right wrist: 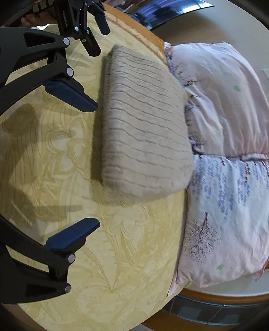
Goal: Fold small clothes
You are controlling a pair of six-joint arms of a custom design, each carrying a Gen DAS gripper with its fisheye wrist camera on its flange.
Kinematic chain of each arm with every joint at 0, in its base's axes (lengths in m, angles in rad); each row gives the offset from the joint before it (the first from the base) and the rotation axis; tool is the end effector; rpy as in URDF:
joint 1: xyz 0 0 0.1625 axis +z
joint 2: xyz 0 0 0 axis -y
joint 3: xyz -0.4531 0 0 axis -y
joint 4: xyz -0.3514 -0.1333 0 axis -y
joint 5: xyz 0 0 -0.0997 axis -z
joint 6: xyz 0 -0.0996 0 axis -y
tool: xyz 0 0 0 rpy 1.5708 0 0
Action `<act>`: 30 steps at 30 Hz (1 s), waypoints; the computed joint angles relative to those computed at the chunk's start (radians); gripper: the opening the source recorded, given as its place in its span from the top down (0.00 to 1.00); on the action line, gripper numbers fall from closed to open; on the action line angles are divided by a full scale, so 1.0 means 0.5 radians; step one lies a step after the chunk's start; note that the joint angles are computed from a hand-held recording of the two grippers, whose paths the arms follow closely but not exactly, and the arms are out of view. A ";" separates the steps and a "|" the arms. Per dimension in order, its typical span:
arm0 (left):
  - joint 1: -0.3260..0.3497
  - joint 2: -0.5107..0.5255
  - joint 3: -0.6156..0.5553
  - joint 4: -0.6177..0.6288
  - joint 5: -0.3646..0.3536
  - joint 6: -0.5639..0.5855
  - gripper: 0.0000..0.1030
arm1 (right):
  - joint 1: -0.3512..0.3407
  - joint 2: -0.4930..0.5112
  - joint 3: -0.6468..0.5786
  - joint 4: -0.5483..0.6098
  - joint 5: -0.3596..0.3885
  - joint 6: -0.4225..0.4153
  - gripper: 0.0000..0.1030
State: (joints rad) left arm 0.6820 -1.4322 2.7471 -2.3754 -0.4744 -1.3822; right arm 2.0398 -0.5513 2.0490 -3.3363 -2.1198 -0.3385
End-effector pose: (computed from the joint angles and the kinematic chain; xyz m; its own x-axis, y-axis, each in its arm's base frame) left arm -0.0281 -0.3086 0.1829 -0.6561 -0.4225 -0.6253 0.1755 0.7205 -0.6709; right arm 0.3122 -0.4362 -0.0062 -0.6319 -0.5332 0.5626 -0.6846 0.7243 -0.0825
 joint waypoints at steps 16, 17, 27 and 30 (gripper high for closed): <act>0.105 0.088 -0.080 0.015 -0.079 0.044 0.02 | 0.032 0.068 -0.059 0.211 -0.187 0.136 0.01; 0.105 0.091 -0.084 0.019 -0.079 0.043 0.02 | 0.034 0.072 -0.062 0.210 -0.195 0.134 0.01; 0.123 0.084 -0.107 0.025 -0.095 0.063 0.02 | 0.042 0.084 -0.080 0.225 -0.237 0.143 0.01; 0.122 0.084 -0.105 0.021 -0.092 0.066 0.02 | 0.044 0.086 -0.081 0.223 -0.241 0.150 0.01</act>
